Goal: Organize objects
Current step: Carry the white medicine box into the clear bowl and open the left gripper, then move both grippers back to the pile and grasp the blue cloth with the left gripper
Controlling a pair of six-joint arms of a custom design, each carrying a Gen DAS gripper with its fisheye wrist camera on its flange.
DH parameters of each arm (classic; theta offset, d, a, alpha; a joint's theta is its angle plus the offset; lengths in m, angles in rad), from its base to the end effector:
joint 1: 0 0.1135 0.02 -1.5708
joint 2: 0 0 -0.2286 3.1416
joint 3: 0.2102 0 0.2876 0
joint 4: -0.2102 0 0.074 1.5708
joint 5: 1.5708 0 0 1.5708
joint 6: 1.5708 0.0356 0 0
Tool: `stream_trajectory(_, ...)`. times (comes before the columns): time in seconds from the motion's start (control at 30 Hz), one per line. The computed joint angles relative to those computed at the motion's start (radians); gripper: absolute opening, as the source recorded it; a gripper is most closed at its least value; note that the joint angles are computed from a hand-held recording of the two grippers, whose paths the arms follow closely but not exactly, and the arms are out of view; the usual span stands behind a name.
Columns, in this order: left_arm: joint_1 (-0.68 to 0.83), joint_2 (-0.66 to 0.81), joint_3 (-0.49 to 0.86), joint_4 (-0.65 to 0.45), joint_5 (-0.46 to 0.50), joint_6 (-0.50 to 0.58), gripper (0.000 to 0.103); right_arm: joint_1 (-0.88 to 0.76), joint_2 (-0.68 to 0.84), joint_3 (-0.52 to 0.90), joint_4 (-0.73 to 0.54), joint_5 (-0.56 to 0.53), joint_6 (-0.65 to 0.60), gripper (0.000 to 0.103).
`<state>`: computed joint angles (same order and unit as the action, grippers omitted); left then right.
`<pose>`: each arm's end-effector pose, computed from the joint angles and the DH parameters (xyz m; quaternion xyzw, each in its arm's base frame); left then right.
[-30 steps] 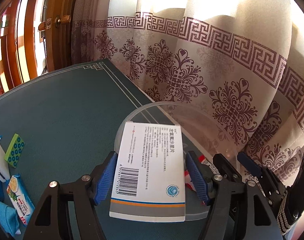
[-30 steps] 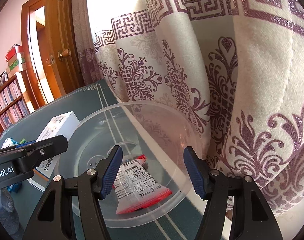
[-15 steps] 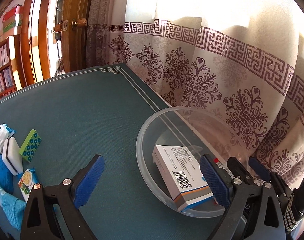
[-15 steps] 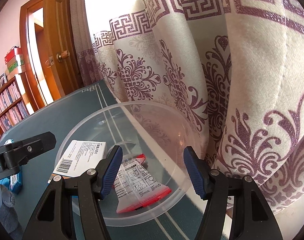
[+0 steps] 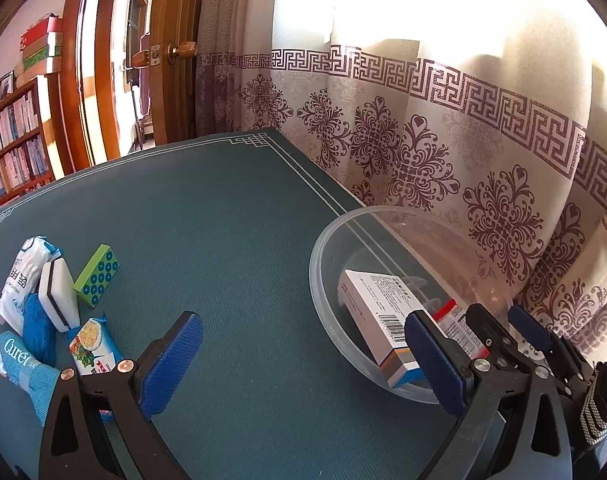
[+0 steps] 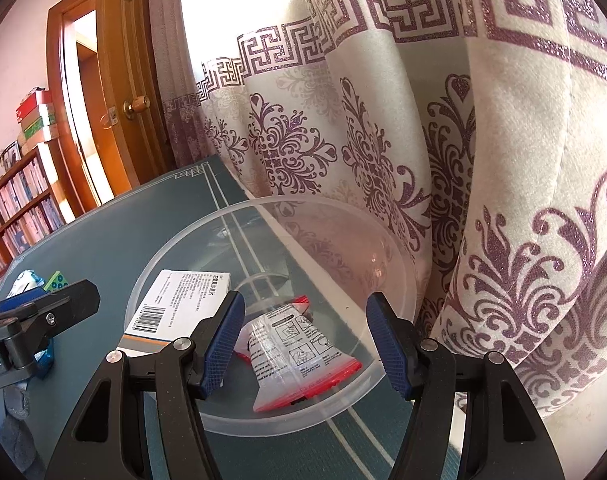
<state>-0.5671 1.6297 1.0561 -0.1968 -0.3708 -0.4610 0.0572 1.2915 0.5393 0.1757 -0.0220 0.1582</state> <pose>0.3268 -0.1928 0.1648 -0.0237 0.9077 -0.0405 0.4169 0.2947 0.0177 0.1251 0.0391 0.8780 0.0609 0.4731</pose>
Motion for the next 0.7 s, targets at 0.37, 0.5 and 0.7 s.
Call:
stream_trajectory(0.37, 0.008, -0.128, -0.123, -0.005, -0.055, -0.039, 0.103, 0.045, -0.074, -0.044, 0.009, -0.020, 0.009, 0.067)
stream_trajectory(0.5, 0.016, -0.184, -0.171, -0.012, -0.064, -0.051, 0.103, 0.067, -0.103, -0.059, 0.002, -0.020, 0.010, 0.067)
stream_trajectory(0.7, 0.032, -0.265, -0.238, -0.022, -0.075, -0.066, 0.103, 0.125, -0.132, -0.069, -0.007, -0.002, 0.014, 0.067)
